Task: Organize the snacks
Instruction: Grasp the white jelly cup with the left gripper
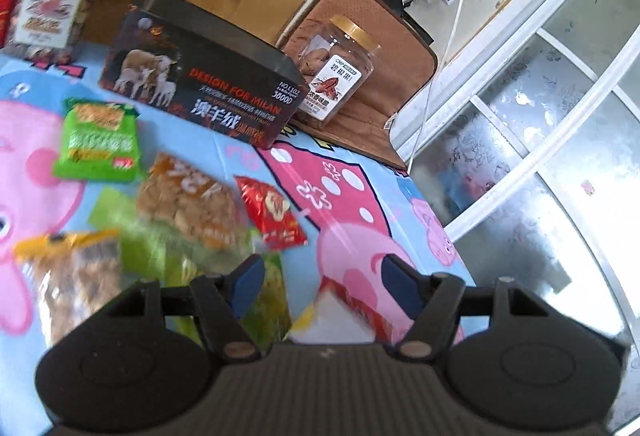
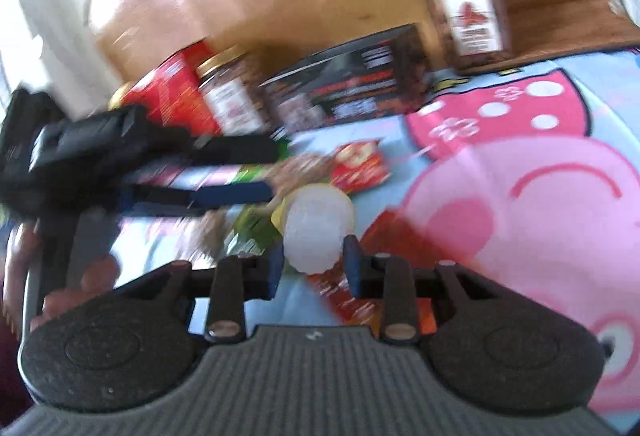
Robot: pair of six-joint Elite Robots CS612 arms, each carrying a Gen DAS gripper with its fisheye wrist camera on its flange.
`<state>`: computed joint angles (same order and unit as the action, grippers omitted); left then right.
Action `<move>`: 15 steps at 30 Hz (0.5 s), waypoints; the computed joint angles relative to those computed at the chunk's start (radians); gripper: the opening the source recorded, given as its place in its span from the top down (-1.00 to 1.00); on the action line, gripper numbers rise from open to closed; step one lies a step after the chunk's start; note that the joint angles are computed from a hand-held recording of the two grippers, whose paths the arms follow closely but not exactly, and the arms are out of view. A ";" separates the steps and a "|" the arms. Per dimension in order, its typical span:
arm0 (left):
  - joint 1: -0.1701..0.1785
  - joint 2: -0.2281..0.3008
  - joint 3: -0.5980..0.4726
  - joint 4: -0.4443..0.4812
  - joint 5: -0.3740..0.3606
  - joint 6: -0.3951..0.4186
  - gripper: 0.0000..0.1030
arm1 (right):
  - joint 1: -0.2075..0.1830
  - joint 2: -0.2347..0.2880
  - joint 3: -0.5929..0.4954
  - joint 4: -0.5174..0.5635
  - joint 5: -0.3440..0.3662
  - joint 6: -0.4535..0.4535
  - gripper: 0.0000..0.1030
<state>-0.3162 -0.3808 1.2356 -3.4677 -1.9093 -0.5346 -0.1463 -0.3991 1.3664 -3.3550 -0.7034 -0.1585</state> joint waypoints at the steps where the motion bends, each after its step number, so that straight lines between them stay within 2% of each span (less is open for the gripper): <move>1: -0.001 -0.006 0.018 -0.015 0.009 -0.007 -0.29 | 0.006 -0.006 0.020 -0.013 -0.014 -0.036 0.29; 6: -0.002 -0.034 0.094 -0.062 0.043 -0.029 -0.29 | 0.021 -0.015 0.079 -0.117 -0.085 -0.134 0.23; 8: -0.003 -0.044 0.118 -0.076 0.049 -0.027 -0.29 | 0.020 -0.017 0.088 -0.151 -0.096 -0.147 0.04; 9: -0.003 -0.048 0.128 -0.083 0.045 -0.027 -0.29 | 0.018 -0.016 0.091 -0.171 -0.097 -0.146 0.01; 11: -0.002 -0.052 0.143 -0.095 0.027 -0.021 -0.43 | 0.015 -0.015 0.091 -0.181 -0.092 -0.149 0.00; 15: -0.005 -0.055 0.163 -0.097 -0.004 -0.007 -0.47 | 0.016 -0.015 0.089 -0.177 -0.093 -0.179 0.00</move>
<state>-0.3208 -0.4354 1.3984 -3.5651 -1.9132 -0.5412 -0.1305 -0.4140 1.4557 -3.5317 -0.7967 -0.3377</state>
